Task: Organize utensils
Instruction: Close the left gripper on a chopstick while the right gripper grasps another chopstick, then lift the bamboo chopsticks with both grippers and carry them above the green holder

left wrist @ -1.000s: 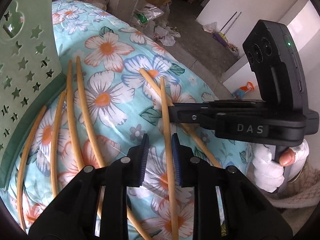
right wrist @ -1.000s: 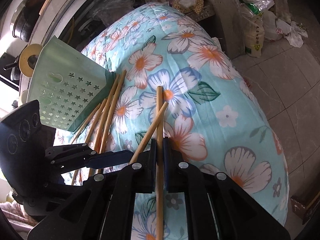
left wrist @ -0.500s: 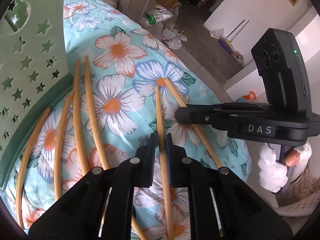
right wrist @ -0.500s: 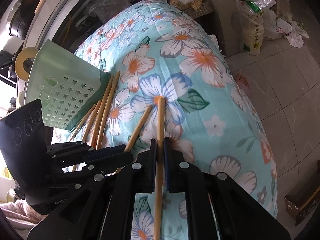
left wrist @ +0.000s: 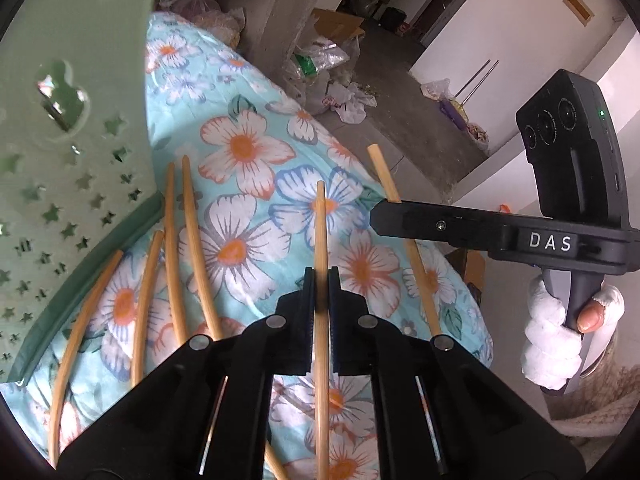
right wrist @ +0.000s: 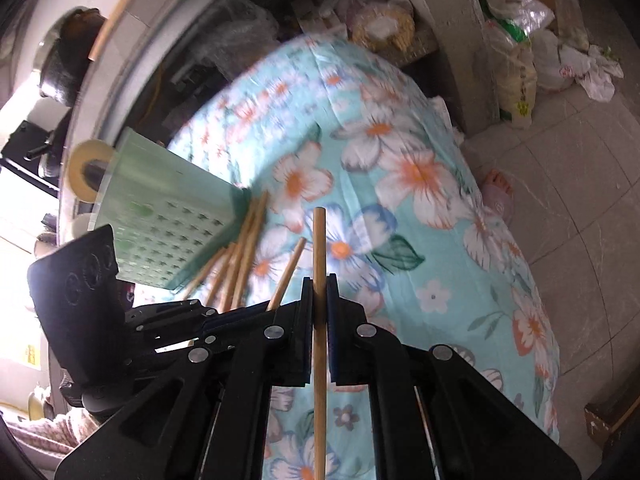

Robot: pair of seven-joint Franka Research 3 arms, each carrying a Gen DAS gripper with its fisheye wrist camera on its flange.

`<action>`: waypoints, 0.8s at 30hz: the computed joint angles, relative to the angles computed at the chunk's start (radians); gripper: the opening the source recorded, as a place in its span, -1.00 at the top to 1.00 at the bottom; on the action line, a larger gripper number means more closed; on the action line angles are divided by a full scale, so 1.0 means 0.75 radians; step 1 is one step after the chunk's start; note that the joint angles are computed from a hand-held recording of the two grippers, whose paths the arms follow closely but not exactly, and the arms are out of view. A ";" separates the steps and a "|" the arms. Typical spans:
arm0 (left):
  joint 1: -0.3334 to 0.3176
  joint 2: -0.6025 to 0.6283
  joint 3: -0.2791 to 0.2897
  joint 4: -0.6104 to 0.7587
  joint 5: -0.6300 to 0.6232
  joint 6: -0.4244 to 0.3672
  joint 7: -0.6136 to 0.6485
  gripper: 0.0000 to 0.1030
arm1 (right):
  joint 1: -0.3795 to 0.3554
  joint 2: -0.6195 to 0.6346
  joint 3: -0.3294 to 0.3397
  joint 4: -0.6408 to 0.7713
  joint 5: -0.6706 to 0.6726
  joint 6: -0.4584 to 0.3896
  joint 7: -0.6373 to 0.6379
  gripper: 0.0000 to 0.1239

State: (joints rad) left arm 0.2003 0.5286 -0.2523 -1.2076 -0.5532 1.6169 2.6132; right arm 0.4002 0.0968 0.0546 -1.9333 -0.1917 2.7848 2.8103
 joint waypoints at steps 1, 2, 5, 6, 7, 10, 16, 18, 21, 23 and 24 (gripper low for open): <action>0.021 -0.011 -0.006 0.001 -0.038 0.001 0.004 0.89 | 0.008 -0.014 -0.007 0.001 -0.052 0.011 0.025 0.90; 0.042 -0.020 -0.009 0.008 -0.076 -0.002 0.003 0.89 | 0.014 -0.027 -0.010 0.008 -0.104 0.007 0.048 0.90; 0.113 -0.023 -0.016 0.070 -0.212 -0.032 -0.020 0.89 | 0.017 -0.047 -0.003 0.061 -0.242 -0.029 0.090 0.90; 0.138 -0.015 -0.021 0.105 -0.262 -0.046 -0.032 0.89 | 0.017 -0.048 0.001 0.083 -0.281 -0.038 0.099 0.90; 0.164 -0.006 -0.025 0.141 -0.310 -0.054 -0.040 0.89 | 0.017 -0.049 0.005 0.104 -0.319 -0.047 0.106 0.90; 0.242 0.007 -0.041 0.225 -0.455 -0.042 -0.051 0.89 | 0.020 -0.041 0.016 0.171 -0.410 -0.084 0.111 0.90; 0.363 0.060 -0.094 0.393 -0.689 0.075 -0.110 0.89 | 0.040 -0.010 0.023 0.252 -0.460 -0.129 0.092 0.90; 0.391 0.070 -0.115 0.419 -0.759 0.161 -0.098 0.89 | 0.045 -0.001 0.022 0.264 -0.448 -0.130 0.081 0.90; 0.417 0.069 -0.132 0.430 -0.836 0.292 -0.097 0.89 | 0.056 0.004 0.019 0.276 -0.440 -0.141 0.081 0.90; 0.421 0.082 -0.140 0.452 -0.858 0.354 -0.108 0.89 | 0.061 0.003 0.017 0.277 -0.442 -0.145 0.086 0.90; 0.411 0.099 -0.144 0.478 -0.856 0.380 -0.116 0.89 | 0.062 0.002 0.015 0.278 -0.444 -0.150 0.089 0.90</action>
